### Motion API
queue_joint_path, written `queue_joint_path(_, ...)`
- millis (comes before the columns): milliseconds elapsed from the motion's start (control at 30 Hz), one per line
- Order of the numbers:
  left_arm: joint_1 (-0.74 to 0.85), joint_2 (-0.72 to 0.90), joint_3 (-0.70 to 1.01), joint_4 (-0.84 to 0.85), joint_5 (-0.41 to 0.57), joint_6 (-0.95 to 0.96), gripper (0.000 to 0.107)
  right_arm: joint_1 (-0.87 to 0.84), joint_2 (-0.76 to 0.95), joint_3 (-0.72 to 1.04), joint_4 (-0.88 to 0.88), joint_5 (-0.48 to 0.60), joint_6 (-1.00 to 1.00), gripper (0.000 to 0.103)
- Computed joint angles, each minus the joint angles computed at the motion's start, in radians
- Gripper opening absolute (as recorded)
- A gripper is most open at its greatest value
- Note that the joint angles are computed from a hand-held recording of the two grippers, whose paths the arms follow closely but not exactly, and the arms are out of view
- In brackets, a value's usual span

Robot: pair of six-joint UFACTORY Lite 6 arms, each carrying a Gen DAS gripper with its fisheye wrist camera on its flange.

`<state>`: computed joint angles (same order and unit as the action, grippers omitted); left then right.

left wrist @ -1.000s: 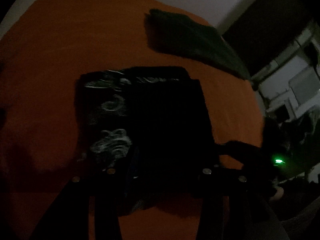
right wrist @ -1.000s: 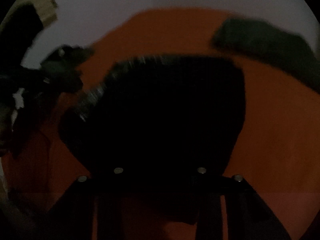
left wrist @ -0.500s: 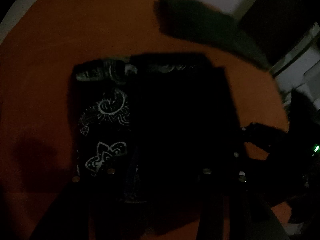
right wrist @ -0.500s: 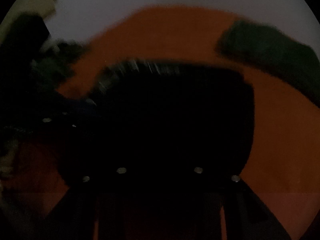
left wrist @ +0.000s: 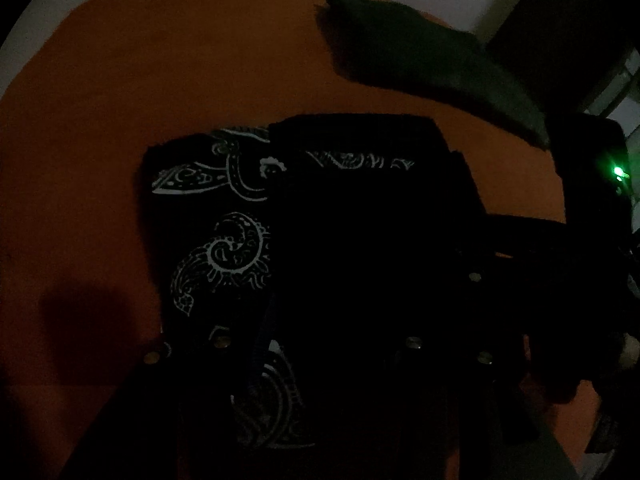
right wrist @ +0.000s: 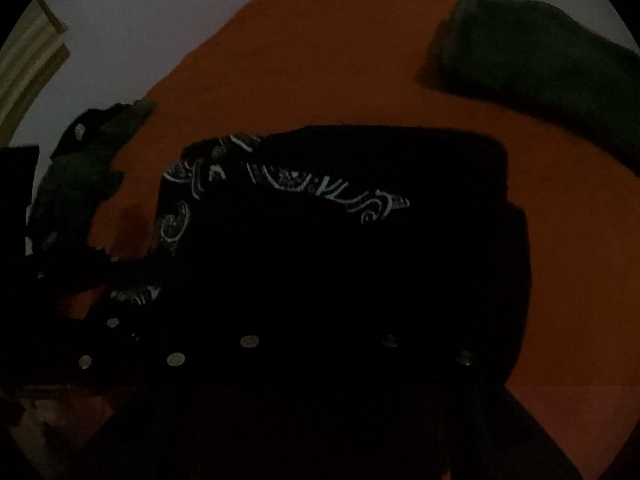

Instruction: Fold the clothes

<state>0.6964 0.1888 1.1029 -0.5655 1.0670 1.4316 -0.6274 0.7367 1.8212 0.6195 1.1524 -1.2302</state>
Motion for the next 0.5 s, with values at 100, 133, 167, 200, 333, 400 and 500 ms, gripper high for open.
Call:
queue_joint_path(100, 0.068, 0.008, 0.053, 0.028, 0.096, -0.046, 0.044, -0.067, -0.056, -0.01, 0.058, 0.085, -0.002, 0.023)
queue_joint_path(133, 0.086, 0.009, 0.058, 0.047, 0.11, -0.074, 0.044, -0.087, -0.081, -0.033, 0.062, 0.105, 0.003, 0.023)
queue_joint_path(167, 0.116, 0.015, 0.062, 0.065, 0.147, -0.089, 0.044, -0.111, -0.129, -0.091, 0.039, 0.106, 0.012, 0.023)
queue_joint_path(200, 0.153, 0.026, 0.063, 0.079, 0.19, -0.089, 0.044, -0.153, -0.2, -0.185, 0.022, 0.11, -0.004, 0.023)
queue_joint_path(333, 0.337, -0.016, -0.039, 0.119, 0.176, 0.066, 0.044, -0.281, -0.388, -0.441, 0.026, 0.086, -0.195, 0.022)
queue_joint_path(400, 0.341, -0.017, -0.066, 0.135, 0.153, 0.082, 0.044, -0.305, -0.431, -0.525, 0.02, 0.029, -0.257, 0.022)
queue_joint_path(500, 0.279, 0.03, -0.099, 0.177, -0.001, -0.006, 0.044, -0.282, -0.426, -0.608, -0.023, -0.096, -0.278, 0.018)
